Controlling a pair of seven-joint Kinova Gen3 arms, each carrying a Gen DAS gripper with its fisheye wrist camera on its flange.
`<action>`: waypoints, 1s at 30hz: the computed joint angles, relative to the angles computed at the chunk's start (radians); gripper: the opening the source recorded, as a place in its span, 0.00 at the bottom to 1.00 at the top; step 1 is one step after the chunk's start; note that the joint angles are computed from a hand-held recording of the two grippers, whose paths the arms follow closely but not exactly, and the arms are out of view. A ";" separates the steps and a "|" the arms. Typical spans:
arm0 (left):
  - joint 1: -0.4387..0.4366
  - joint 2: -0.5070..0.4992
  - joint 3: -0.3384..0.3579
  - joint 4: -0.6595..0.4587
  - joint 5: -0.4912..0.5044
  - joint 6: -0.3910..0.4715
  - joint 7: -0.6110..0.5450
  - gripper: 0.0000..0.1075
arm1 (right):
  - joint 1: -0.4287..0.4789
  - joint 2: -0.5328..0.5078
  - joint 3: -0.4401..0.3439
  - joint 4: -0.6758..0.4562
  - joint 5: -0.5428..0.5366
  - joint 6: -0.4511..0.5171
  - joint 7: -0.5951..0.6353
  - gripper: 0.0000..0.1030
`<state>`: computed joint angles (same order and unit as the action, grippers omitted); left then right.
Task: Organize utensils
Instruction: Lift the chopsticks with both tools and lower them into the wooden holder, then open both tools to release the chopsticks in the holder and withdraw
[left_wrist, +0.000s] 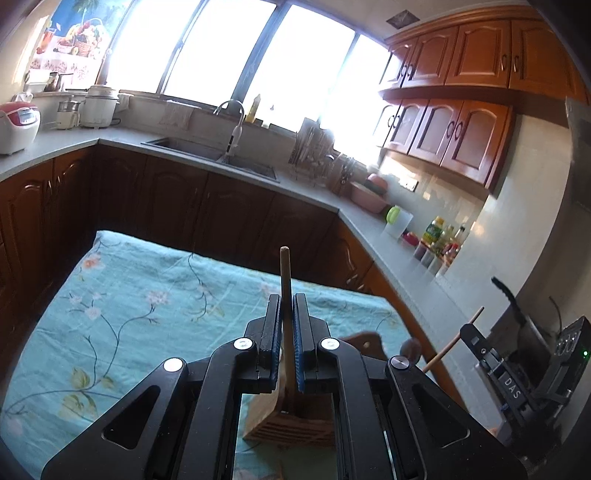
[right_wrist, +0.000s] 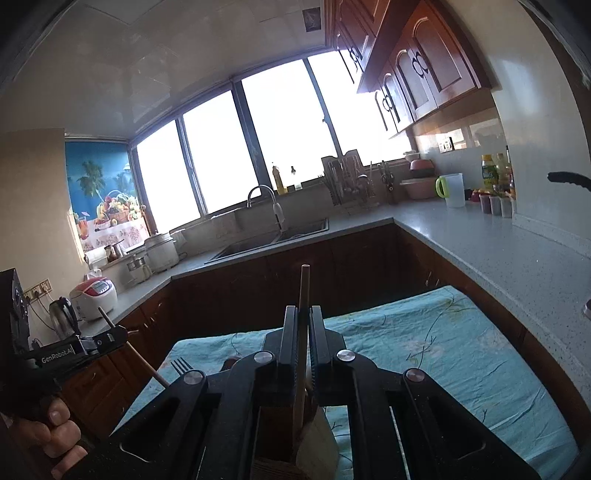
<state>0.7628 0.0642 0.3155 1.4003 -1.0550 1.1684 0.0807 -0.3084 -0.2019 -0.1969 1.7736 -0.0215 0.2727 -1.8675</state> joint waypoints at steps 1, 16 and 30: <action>-0.004 0.002 -0.002 0.006 0.012 -0.008 -0.002 0.05 | -0.006 0.003 0.004 0.005 -0.005 0.002 0.003 0.06; 0.022 0.042 -0.038 -0.039 0.055 0.010 -0.088 0.06 | -0.055 0.031 0.094 -0.029 -0.153 0.096 0.141 0.06; 0.078 0.003 0.013 -0.017 -0.020 0.123 0.005 0.76 | -0.110 -0.066 0.183 0.033 -0.328 0.040 0.280 0.89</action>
<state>0.8407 0.0668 0.3290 1.3833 -1.0750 1.2917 0.0856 -0.4186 -0.2682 -0.0139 1.8070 -0.3494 0.3128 -1.5880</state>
